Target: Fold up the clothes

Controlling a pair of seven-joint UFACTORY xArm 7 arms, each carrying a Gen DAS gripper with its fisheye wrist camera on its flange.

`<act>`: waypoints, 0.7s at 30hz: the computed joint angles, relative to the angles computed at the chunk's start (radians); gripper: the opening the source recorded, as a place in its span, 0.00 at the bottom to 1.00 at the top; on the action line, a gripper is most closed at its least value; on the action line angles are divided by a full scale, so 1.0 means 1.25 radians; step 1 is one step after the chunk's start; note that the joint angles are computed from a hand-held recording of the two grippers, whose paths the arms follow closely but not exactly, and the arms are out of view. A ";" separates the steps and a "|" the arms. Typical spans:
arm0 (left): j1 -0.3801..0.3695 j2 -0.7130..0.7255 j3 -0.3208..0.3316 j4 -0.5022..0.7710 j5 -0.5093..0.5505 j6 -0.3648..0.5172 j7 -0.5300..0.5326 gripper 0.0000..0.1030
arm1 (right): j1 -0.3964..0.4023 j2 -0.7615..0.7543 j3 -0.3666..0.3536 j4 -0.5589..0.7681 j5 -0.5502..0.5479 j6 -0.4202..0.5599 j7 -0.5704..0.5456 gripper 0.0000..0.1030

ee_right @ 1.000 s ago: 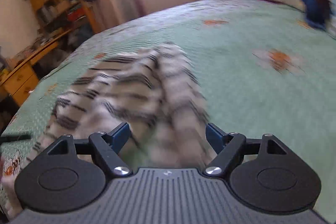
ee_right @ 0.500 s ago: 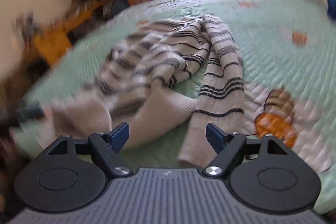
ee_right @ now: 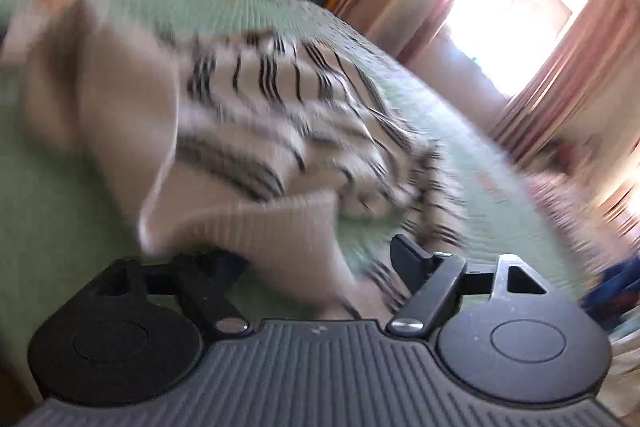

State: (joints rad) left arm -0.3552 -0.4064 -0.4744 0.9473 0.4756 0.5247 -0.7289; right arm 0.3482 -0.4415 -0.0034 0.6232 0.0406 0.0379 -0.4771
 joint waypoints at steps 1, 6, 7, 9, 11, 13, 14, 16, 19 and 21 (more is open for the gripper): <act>0.005 0.005 -0.006 0.005 0.008 0.002 -0.005 0.97 | 0.066 0.008 -0.052 0.034 0.058 0.016 0.012 0.16; 0.013 0.018 -0.014 0.015 0.030 0.011 -0.039 0.97 | 0.228 0.007 -0.140 0.107 0.190 -0.032 0.014 0.34; 0.012 0.019 -0.012 0.014 0.029 0.012 -0.045 0.97 | 0.221 0.011 -0.135 0.121 0.174 0.019 0.002 0.65; 0.009 0.013 -0.008 0.006 0.026 0.008 -0.061 0.97 | 0.147 0.019 -0.086 0.122 0.146 0.084 -0.001 0.76; 0.003 0.007 0.000 -0.006 0.016 -0.006 -0.069 0.97 | 0.103 0.004 -0.063 0.084 0.134 0.075 0.002 0.77; -0.001 0.009 0.007 -0.013 0.003 -0.018 -0.071 0.97 | 0.129 -0.024 -0.101 0.057 0.159 0.095 -0.049 0.77; -0.003 0.012 0.010 -0.013 -0.003 -0.024 -0.071 0.97 | 0.138 -0.037 -0.113 0.045 0.165 0.104 -0.079 0.77; -0.003 0.020 0.009 -0.008 -0.007 -0.026 -0.071 0.97 | 0.152 -0.058 -0.136 0.027 0.169 0.118 -0.149 0.77; -0.005 0.031 0.007 0.000 -0.004 -0.021 -0.066 0.97 | 0.184 -0.073 -0.183 0.022 0.167 0.125 -0.293 0.77; -0.008 0.040 0.005 0.008 -0.001 -0.011 -0.066 0.97 | 0.248 -0.078 -0.246 0.037 0.190 0.138 -0.412 0.77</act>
State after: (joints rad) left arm -0.3647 -0.3560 -0.4685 0.9574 0.4743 0.5103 -0.8118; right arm 0.6576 -0.5392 -0.3113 0.6700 0.2781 0.2100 -0.9925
